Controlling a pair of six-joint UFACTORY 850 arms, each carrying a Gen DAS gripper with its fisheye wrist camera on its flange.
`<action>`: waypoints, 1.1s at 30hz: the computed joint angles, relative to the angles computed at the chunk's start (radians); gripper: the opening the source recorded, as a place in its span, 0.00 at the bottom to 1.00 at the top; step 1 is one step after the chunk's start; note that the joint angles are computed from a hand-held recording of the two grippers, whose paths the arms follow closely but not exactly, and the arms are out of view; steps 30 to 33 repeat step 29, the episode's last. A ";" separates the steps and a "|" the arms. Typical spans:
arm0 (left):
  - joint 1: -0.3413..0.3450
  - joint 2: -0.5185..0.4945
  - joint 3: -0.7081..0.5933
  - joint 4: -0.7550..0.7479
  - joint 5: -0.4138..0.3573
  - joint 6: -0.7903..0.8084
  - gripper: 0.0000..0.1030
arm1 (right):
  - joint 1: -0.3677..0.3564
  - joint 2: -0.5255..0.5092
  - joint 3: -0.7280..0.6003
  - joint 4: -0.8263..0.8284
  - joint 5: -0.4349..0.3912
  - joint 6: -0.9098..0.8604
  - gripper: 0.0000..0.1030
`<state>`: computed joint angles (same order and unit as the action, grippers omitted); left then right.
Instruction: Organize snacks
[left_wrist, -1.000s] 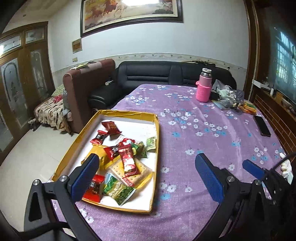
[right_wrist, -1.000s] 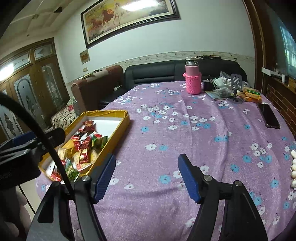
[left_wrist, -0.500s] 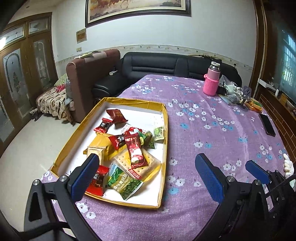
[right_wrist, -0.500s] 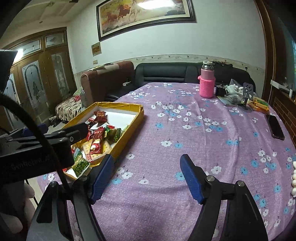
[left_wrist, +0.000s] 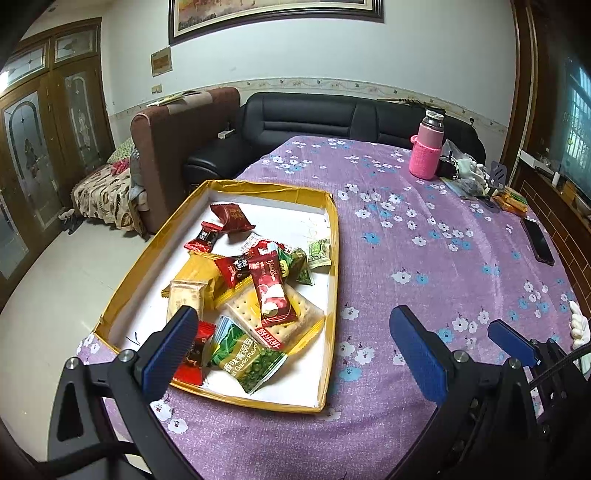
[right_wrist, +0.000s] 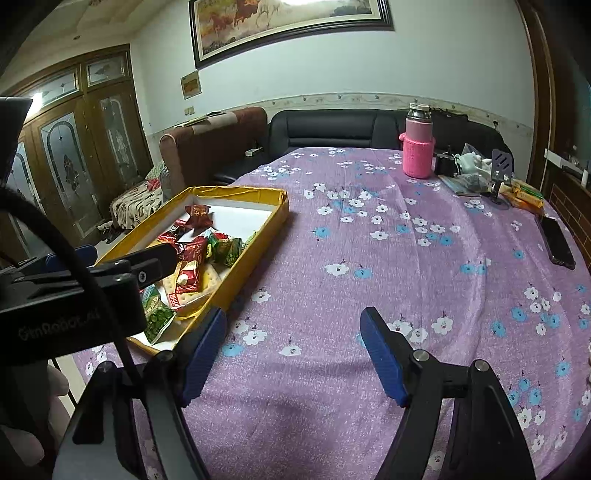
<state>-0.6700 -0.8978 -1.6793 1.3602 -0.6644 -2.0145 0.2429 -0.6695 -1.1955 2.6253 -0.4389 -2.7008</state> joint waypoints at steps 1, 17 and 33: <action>-0.005 -0.001 0.001 0.013 -0.021 -0.014 1.00 | -0.001 0.000 0.001 -0.003 -0.001 0.004 0.73; -0.068 0.044 0.100 0.162 -0.291 -0.248 1.00 | -0.001 0.023 0.045 -0.015 -0.077 -0.041 0.73; -0.071 0.037 0.088 0.144 -0.282 -0.231 1.00 | 0.020 0.047 0.088 0.026 -0.137 -0.167 0.75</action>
